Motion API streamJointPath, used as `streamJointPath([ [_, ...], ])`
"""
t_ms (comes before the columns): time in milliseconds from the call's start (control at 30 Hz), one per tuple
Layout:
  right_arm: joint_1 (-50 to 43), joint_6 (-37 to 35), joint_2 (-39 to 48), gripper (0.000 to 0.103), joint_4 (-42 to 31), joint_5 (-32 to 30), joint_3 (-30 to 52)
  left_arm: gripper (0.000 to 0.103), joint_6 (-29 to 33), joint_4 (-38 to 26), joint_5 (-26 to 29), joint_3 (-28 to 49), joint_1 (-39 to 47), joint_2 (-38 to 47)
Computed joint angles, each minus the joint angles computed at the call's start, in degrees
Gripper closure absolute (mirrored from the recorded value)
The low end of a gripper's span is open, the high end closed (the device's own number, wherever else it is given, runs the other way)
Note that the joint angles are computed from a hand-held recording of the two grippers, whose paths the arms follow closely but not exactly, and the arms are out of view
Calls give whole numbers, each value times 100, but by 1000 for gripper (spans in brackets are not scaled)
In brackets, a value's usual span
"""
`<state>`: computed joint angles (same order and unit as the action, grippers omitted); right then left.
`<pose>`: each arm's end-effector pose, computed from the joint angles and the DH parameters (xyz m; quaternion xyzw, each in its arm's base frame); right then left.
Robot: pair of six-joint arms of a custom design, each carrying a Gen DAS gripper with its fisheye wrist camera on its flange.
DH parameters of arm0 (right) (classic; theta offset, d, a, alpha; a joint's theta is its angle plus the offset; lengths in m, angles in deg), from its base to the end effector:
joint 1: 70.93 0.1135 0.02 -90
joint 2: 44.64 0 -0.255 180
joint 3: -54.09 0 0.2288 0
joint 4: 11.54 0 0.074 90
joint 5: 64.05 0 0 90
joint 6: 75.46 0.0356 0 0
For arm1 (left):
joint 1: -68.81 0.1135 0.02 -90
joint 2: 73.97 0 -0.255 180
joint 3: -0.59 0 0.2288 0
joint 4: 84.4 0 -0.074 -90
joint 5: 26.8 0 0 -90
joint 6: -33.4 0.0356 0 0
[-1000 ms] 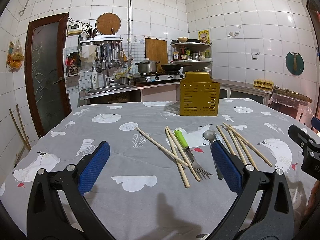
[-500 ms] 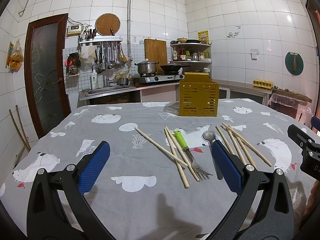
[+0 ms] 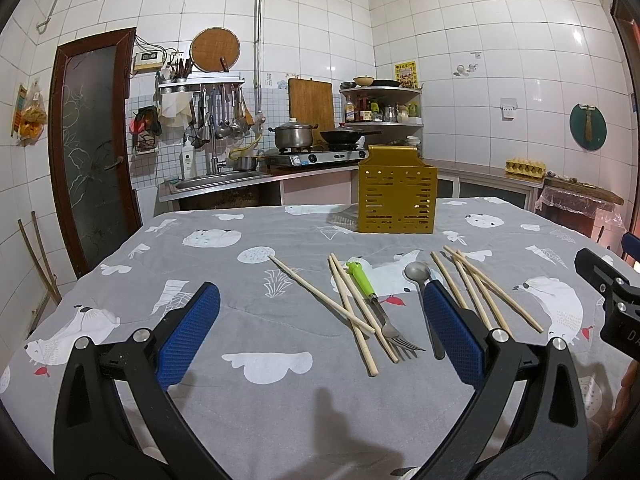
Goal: Organize utensils
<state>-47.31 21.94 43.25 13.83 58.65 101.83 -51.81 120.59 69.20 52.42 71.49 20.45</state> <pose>0.2698 0.0970 0.1943 0.0628 0.7768 -0.0583 0.6239 0.3122 0.0109 0.1798 0.0457 0.8051 -0.0037 0.5913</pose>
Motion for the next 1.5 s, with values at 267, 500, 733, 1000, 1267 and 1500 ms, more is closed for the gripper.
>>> streamJointPath([
  [267,-24,-32,-47,4,-23,-14,8,5,2,3,7,3,8,7],
  [500,-83,-66,-77,4,-13,-55,10,5,9,-12,-21,-5,-24,-10],
  [733,-70,-40,-119,4,68,-37,-71,5,-22,-6,-51,-22,-40,-27],
  [1000,-203,50,-87,4,-9,-266,-18,5,-82,19,-78,-110,-90,-183],
  [1267,-139,-12,-176,4,-123,-421,74,5,83,-727,65,380,-37,-58],
  [1500,-408,46,-174,4,-503,-862,627,5,95,-1767,250,1510,100,282],
])
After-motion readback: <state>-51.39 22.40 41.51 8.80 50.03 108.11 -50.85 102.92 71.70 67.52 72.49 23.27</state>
